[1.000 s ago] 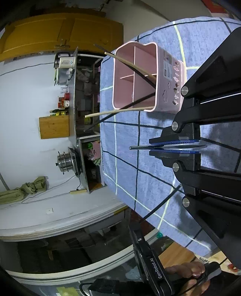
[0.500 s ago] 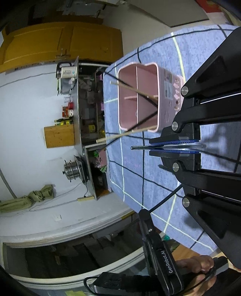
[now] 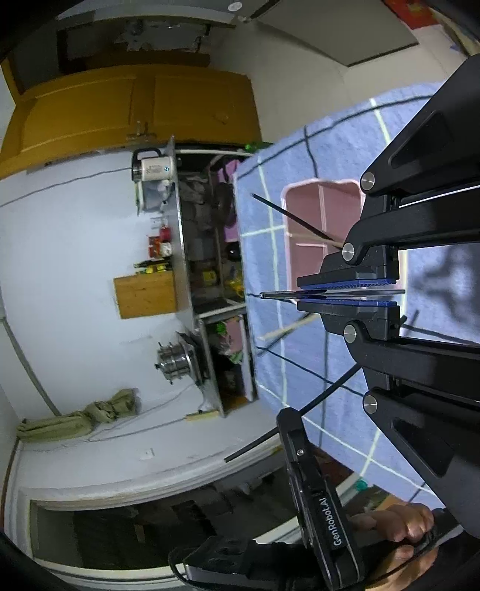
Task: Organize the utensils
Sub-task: 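Lift both held chopsticks and carry them over the pink basket, then lower both chopsticks into the basket and open both tools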
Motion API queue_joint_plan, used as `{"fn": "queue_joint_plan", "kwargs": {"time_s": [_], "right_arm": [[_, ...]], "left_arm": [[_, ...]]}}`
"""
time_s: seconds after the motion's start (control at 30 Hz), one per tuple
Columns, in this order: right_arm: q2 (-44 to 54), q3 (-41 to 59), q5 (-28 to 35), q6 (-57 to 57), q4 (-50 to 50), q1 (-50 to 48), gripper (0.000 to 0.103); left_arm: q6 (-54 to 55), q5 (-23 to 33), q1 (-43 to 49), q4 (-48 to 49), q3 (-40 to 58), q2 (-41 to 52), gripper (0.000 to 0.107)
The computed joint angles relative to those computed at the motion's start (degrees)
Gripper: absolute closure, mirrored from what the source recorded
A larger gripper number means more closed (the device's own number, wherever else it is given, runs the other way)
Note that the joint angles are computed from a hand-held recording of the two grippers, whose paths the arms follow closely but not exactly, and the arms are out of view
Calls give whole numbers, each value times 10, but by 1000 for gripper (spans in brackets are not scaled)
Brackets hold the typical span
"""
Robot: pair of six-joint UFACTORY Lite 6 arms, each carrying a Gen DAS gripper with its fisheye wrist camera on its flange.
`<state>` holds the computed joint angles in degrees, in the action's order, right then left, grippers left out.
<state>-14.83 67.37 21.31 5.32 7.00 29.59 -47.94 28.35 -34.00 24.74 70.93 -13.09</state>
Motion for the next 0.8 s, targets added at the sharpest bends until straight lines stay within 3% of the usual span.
{"fn": "queue_joint_plan", "kwargs": {"time_s": [0.23,0.43,0.8], "right_arm": [[34,66,4,-32,29,-35,98],[79,108,-1,-57,54,-52,98],[147,88,-46,-116,117,-54,98]], "left_arm": [[60,7,15,-42,118,82,102],[88,-1,33,-65,165,125,102],[107,-54,54,-96,118,156,102]]}}
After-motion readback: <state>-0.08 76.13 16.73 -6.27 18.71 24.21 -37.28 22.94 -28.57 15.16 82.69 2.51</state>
